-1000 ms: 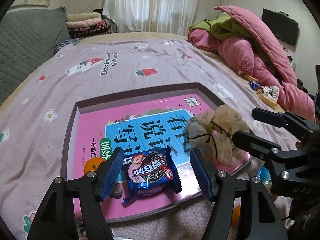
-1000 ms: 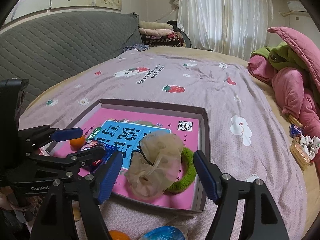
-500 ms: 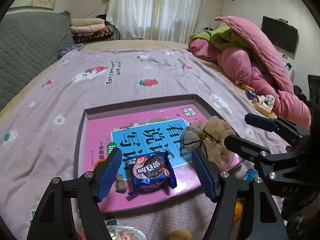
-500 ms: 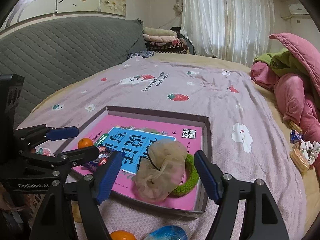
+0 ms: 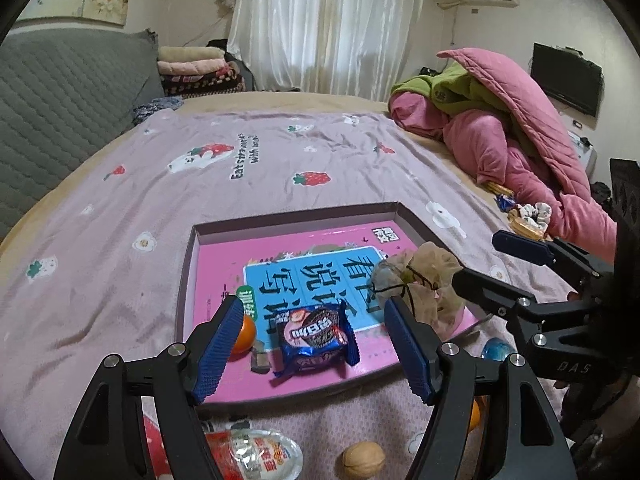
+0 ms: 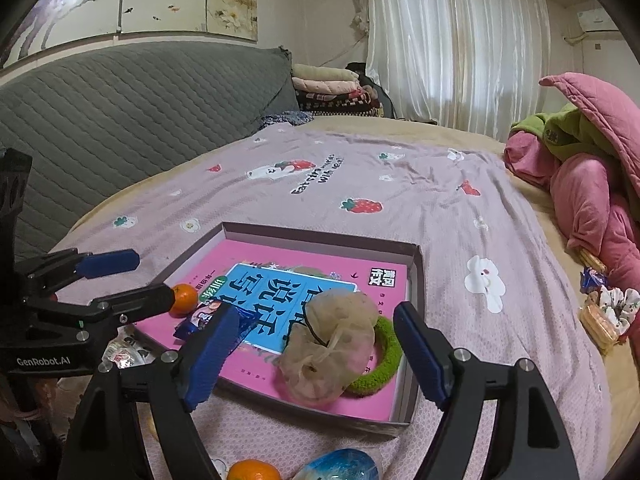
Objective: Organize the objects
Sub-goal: 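Withdraw both open grippers from the tray back toward the loose items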
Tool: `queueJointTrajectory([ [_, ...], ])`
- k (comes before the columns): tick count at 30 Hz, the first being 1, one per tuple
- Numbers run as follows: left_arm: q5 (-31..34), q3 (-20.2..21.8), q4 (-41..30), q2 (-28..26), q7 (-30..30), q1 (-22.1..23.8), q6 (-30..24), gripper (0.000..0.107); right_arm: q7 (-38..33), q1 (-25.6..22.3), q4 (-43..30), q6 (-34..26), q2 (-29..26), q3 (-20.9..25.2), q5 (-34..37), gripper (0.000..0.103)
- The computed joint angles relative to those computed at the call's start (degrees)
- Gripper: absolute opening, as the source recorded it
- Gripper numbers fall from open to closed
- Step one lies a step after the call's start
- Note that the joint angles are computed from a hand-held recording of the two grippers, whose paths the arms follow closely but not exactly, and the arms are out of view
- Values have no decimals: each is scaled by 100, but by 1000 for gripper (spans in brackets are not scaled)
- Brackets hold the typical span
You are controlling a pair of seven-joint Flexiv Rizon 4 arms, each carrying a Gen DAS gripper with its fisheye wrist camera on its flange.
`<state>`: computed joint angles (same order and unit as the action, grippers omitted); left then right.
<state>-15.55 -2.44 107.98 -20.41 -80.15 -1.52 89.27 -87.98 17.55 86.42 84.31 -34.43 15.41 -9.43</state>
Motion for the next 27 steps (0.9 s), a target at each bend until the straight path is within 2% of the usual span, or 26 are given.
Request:
queueJointTrajectory([
  [1, 84, 209, -25, 6, -151, -162, -51, 74, 8, 8, 22, 29, 14, -11, 6, 79],
  [11, 204, 277, 392, 310, -491, -235, 69, 75, -195, -223, 74, 167, 87, 336, 210, 81],
  [14, 337, 448, 503, 405, -682, -370, 58, 75, -207, -188, 173, 262, 161, 277, 193, 83],
  [20, 797, 833, 584, 558, -1203, -687, -109, 75, -351, -353, 299, 320, 269, 500, 256, 83],
  [25, 1410, 1113, 522, 692, -1734, -917, -195, 75, -128, -83, 623, 704, 502, 43, 136, 83],
  [27, 1559, 1111, 513, 746, -1888, -913, -217, 75, -51, -113, 721, 793, 565, 42, 76, 83],
])
